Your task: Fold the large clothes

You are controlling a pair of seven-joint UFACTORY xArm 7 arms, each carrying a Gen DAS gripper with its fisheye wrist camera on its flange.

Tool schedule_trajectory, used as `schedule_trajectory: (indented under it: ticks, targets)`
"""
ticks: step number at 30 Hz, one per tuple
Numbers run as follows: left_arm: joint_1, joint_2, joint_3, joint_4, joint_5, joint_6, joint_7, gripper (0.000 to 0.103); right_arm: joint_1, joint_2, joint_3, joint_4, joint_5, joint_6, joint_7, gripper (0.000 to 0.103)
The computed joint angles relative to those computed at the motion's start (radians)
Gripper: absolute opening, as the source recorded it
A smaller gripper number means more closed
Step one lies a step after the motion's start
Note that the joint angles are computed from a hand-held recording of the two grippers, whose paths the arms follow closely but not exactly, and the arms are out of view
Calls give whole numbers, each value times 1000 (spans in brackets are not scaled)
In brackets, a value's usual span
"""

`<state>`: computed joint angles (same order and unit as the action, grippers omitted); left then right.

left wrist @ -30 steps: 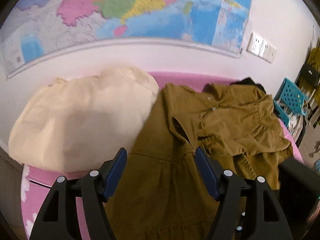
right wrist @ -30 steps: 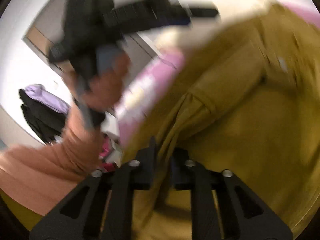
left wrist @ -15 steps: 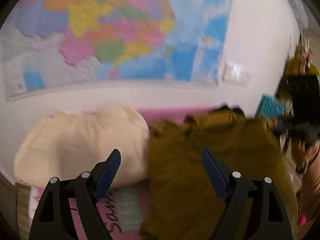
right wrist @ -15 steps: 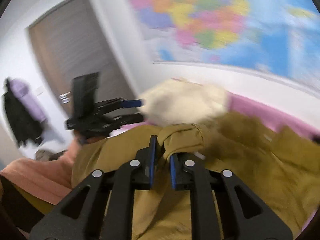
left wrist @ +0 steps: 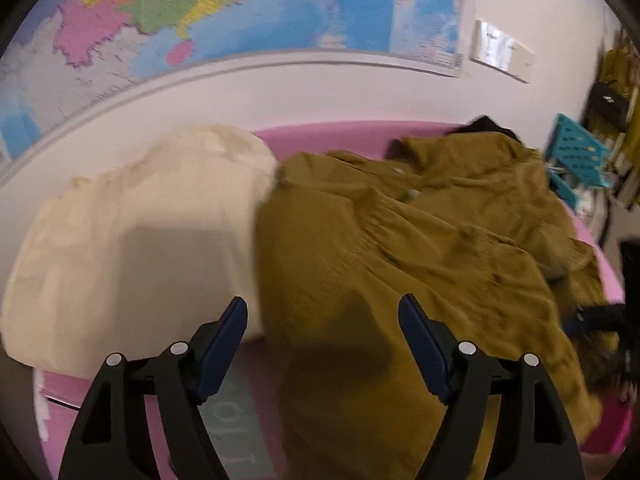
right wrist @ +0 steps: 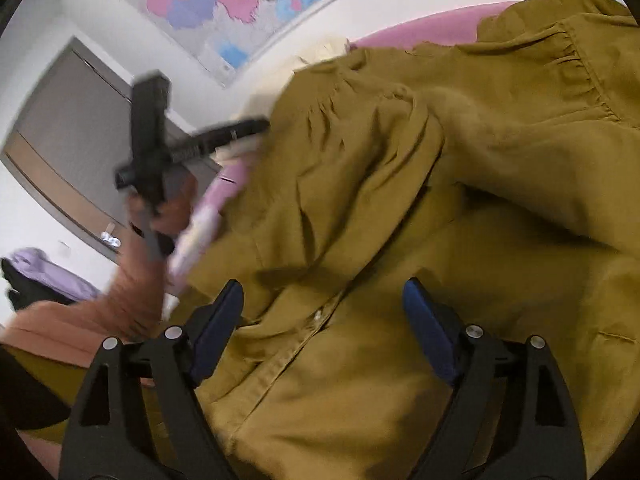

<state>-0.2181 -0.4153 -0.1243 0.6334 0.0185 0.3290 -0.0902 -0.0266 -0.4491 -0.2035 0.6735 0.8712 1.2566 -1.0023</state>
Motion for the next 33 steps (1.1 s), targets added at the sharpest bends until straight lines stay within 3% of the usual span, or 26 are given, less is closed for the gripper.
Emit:
schedule_trajectory:
  ticks: [3, 5, 7, 8, 11, 13, 15, 16, 19, 21, 26, 28, 30, 32, 33]
  targets:
    - [85, 34, -72, 33, 107, -10, -103, 76, 40, -11, -45, -12, 39, 4, 29, 79]
    - [203, 58, -184, 63, 279, 0, -228, 76, -10, 10, -51, 1, 81, 49, 19, 73]
    - [222, 88, -204, 89, 367, 24, -278, 76, -38, 32, -89, 7, 118, 101, 7, 67]
    - [226, 102, -209, 97, 403, 34, -300, 76, -53, 40, -92, 7, 131, 110, 3, 58]
    - [241, 143, -232, 119, 534, 48, -377, 74, -77, 19, -26, -18, 83, 27, 29, 51]
    - [245, 160, -238, 128, 613, 41, -432, 63, -59, 10, 10, -30, 65, -17, 32, 51]
    - [232, 174, -230, 143, 647, 59, -469, 60, -30, -1, 36, -28, 45, -51, 24, 34]
    - [232, 178, -230, 152, 673, 68, -506, 54, -15, -2, 40, -21, 39, -51, 24, 4]
    - [267, 183, -267, 185, 824, 128, -669, 34, 8, -42, 42, 9, 13, -69, 27, 3]
    - [229, 183, -217, 193, 793, 137, -667, 24, 22, -76, 24, 73, -1, -80, 18, 3]
    - [172, 162, -141, 187, 783, 136, -663, 23, 42, -97, 71, 250, -139, -255, 13, 3]
    - [163, 159, -131, 177, 801, 131, -679, 25, 25, -74, 129, 271, -241, -370, 27, 5]
    - [150, 158, -117, 169, 790, 121, -676, 35, 21, -14, 145, 288, -318, -422, 91, 11]
    - [139, 146, -104, 149, 768, 98, -655, 44, 26, 7, 135, 260, -342, -457, 132, 31]
    - [142, 147, -107, 147, 776, 90, -657, 46, 45, 11, 108, 249, -314, -452, 135, 49]
